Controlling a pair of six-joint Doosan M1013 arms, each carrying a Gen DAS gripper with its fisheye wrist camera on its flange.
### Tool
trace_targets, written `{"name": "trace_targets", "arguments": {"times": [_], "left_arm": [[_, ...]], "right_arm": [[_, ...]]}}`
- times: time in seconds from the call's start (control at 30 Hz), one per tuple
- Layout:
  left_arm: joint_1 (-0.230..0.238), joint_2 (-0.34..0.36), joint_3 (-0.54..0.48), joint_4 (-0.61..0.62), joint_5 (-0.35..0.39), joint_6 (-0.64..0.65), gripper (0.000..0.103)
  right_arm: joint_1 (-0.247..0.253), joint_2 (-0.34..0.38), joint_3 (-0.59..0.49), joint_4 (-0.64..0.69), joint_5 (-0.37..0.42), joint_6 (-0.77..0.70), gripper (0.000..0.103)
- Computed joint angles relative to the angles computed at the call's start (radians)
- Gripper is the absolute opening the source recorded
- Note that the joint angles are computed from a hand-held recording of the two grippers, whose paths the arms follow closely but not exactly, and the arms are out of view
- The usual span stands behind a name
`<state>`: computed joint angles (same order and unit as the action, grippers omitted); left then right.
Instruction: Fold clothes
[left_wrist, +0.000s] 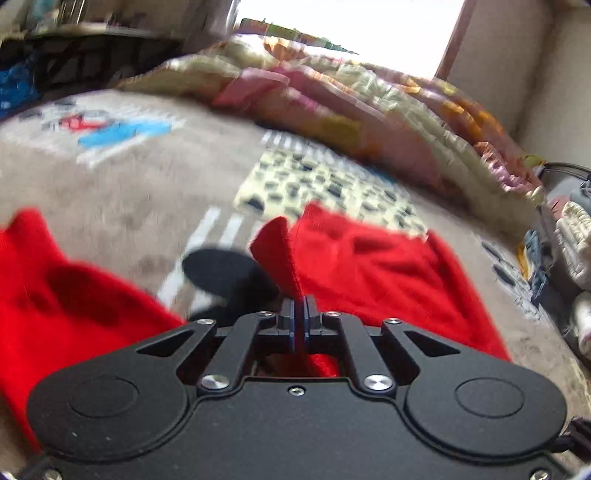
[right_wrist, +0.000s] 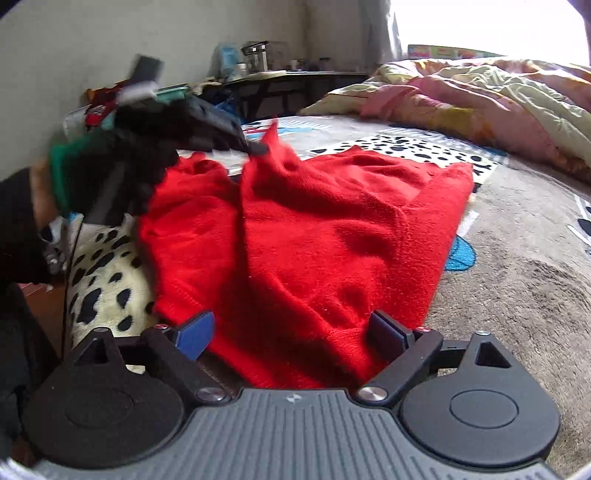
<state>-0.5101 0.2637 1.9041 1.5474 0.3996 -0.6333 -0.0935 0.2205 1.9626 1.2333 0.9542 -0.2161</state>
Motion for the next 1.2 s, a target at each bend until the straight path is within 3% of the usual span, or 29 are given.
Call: {"name": "trace_targets", "arguments": {"times": [0.17, 0.3, 0.37, 0.43, 0.5, 0.63, 0.77, 0.93, 1.03, 1.2], "left_arm": [[-0.006, 0.000, 0.001, 0.004, 0.028, 0.002, 0.004], [-0.013, 0.002, 0.001, 0.014, 0.044, -0.006, 0.004], [-0.011, 0.008, -0.011, 0.006, 0.048, 0.001, 0.004], [-0.005, 0.010, -0.016, -0.001, 0.041, -0.008, 0.004], [0.006, 0.004, -0.013, 0.037, 0.013, -0.090, 0.004], [0.014, -0.012, -0.009, 0.145, -0.011, -0.281, 0.004], [0.005, -0.015, -0.017, 0.267, 0.001, -0.487, 0.004], [-0.010, 0.008, -0.085, 0.285, -0.002, -0.576, 0.004], [-0.020, 0.042, -0.161, 0.190, -0.031, -0.479, 0.004], [-0.037, 0.126, -0.310, -0.164, -0.051, -0.118, 0.004]], "right_arm": [[-0.055, 0.001, 0.001, 0.093, 0.072, -0.014, 0.089], [-0.064, 0.009, 0.006, 0.195, 0.099, -0.110, 0.089], [-0.041, 0.012, -0.008, 0.115, 0.093, -0.101, 0.089], [-0.006, 0.008, -0.011, -0.011, 0.035, -0.100, 0.092], [0.015, -0.008, 0.008, -0.037, -0.022, -0.160, 0.092], [-0.012, 0.010, -0.002, 0.051, 0.061, -0.135, 0.091], [0.000, 0.016, 0.003, 0.074, 0.066, -0.193, 0.091], [0.013, 0.021, -0.012, 0.013, 0.058, -0.156, 0.094], [-0.004, 0.033, -0.025, 0.008, 0.109, -0.102, 0.094], [-0.009, 0.045, -0.045, -0.020, 0.147, -0.038, 0.094]]}}
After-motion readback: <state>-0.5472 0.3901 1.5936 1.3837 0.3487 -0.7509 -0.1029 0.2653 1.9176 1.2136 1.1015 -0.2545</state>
